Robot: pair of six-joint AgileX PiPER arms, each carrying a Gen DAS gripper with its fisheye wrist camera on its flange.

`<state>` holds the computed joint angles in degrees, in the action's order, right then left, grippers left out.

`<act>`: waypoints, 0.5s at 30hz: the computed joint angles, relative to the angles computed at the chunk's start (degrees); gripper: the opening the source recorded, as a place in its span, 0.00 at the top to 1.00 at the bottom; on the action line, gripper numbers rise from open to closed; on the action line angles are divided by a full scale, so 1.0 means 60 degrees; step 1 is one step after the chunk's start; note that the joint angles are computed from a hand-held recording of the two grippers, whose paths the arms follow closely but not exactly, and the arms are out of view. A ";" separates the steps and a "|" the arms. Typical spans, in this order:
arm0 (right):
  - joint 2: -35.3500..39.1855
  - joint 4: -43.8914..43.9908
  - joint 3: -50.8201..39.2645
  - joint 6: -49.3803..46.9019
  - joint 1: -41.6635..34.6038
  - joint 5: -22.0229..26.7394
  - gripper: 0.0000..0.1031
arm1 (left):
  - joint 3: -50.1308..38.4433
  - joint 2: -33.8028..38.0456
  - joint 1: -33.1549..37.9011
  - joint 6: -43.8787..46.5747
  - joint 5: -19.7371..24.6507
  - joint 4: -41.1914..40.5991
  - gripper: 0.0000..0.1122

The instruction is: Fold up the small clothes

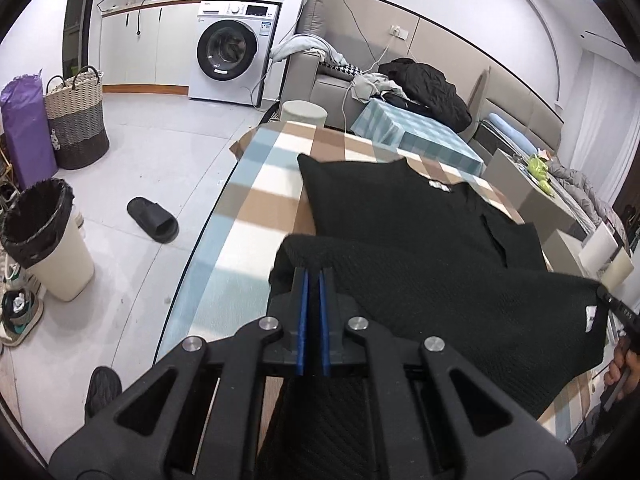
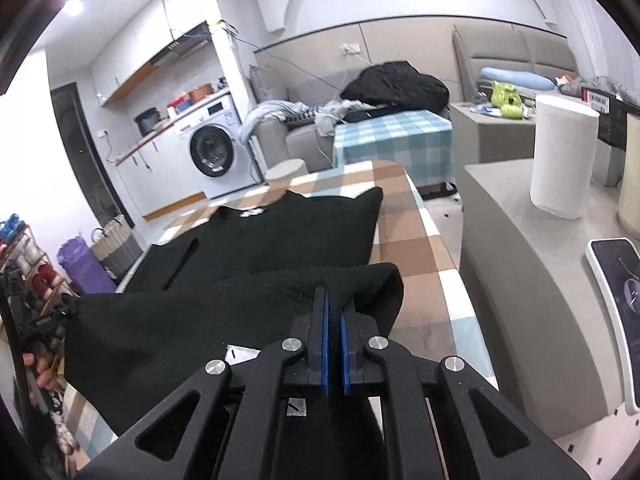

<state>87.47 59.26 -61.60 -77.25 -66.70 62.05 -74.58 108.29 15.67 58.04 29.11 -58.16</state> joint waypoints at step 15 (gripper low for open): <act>0.2373 -0.1990 -0.1899 0.3659 0.2270 -0.2352 0.58 | -0.4316 0.3260 -0.0901 -0.5262 0.0733 0.4517 0.83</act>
